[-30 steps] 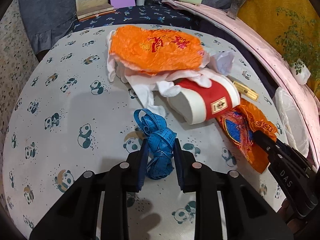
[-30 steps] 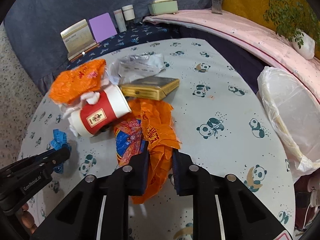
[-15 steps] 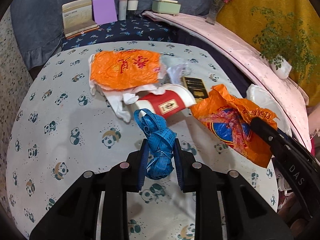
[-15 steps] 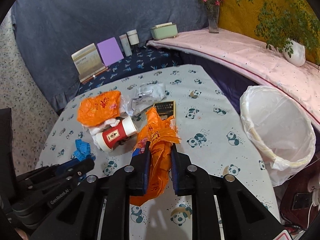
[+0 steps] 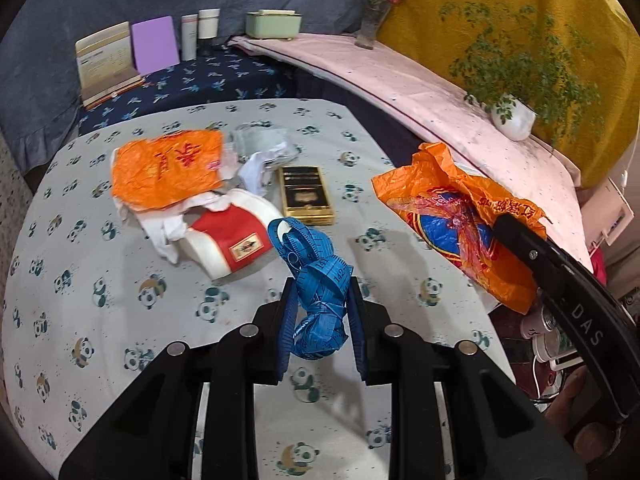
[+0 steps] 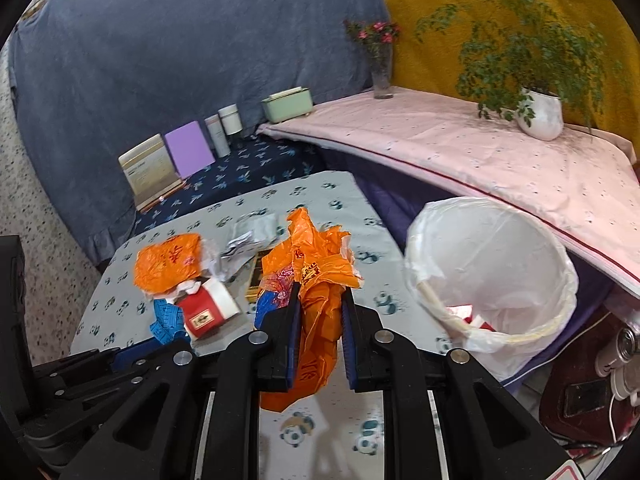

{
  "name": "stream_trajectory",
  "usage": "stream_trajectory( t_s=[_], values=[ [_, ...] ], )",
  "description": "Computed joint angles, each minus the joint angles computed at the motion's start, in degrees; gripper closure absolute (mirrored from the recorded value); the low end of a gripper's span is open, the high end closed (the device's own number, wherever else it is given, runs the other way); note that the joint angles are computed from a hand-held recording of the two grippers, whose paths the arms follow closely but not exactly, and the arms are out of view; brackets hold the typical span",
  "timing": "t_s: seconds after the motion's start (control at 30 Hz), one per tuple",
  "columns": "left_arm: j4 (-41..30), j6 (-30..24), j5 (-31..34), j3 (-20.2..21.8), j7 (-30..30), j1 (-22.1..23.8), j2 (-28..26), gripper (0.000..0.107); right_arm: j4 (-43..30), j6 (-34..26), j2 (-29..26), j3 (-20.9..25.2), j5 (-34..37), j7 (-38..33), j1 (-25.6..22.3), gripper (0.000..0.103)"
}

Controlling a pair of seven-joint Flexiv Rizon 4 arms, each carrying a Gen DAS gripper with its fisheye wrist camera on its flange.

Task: Collect trash
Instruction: 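Carry the orange bag over the wastebasket with the right tool and lower it in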

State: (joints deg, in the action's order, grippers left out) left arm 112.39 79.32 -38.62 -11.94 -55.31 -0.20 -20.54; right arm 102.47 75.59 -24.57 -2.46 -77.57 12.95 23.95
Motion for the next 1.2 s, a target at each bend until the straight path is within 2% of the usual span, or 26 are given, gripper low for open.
stream_trajectory(
  t_s=[0.3,0.63,0.9,1.2],
  values=[
    [-3.8,-1.4,3.5,-0.5,-1.2,-2.9,-1.8,0.083,5.5,-2.4,4.6,0.5,-5.5,7.7,-4.7,0.087],
    [-12.9,-5.6,8.9,-1.9,-1.9,-7.0,-7.4,0.083,10.9,-4.3,8.3,1.9,-9.1,14.0,-11.8,0.087],
    [-22.2,-10.7,12.3,-2.8,-1.2,-10.2,-13.8,0.083,12.5,-3.7,8.1,1.8,-9.5,15.9,-16.0,0.087],
    [-32.4,-16.7,15.3,-1.9,-1.9,-13.1,-21.0,0.082,11.9,-2.6,5.8,0.7,-8.9,16.8,-17.8,0.087]
  ],
)
